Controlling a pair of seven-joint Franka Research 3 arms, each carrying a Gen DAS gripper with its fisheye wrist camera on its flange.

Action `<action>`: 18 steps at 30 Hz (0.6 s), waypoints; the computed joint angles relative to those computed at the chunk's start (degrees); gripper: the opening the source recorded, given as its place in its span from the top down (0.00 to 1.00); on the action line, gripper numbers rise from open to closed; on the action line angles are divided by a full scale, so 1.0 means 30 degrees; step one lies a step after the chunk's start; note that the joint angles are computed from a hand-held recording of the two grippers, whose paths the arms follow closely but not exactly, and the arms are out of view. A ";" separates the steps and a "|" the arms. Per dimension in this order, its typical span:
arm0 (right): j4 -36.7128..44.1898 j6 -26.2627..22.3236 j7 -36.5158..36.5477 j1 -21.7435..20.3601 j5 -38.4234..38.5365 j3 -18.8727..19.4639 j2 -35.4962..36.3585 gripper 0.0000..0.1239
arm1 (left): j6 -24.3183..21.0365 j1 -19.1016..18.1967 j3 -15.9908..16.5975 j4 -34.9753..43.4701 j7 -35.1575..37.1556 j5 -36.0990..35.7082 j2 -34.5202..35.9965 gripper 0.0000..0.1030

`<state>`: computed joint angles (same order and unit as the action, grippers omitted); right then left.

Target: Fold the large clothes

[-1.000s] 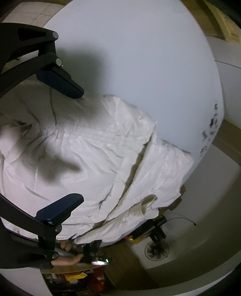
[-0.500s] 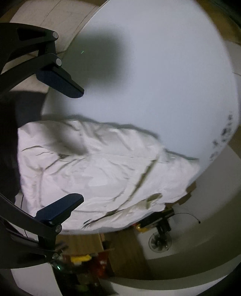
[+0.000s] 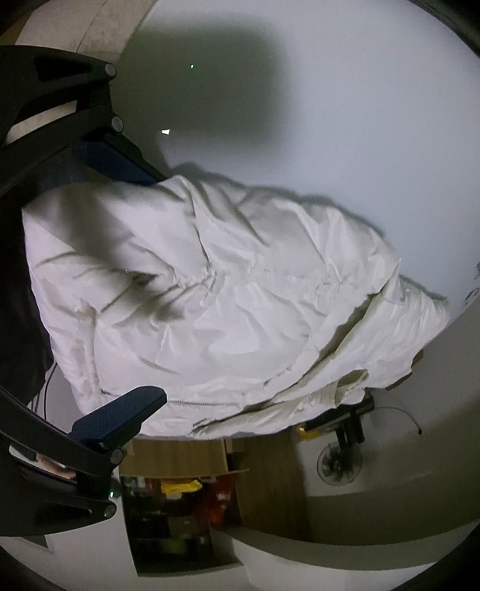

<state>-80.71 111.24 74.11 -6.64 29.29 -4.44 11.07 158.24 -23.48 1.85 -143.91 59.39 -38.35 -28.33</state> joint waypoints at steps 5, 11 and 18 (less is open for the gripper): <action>0.0078 -0.1999 0.0251 -0.0713 0.2014 0.0057 0.0967 0.32 | 0.0530 -0.1087 0.0948 0.0602 0.1965 -0.2260 0.0796 0.00; 0.0685 -0.3880 0.0301 -0.0873 0.3024 0.0540 0.1910 0.32 | 0.1315 -0.1767 0.1429 0.1035 0.5072 -0.6518 0.1432 0.00; 0.0069 -0.4735 0.0554 -0.1106 0.4902 0.0800 0.1956 0.32 | 0.1066 -0.0887 0.0590 0.1563 0.6952 -0.8802 0.1994 0.00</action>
<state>-80.51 97.04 75.77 -9.96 44.00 -2.04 16.94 161.44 -26.14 3.62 -139.22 80.24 -64.76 -22.35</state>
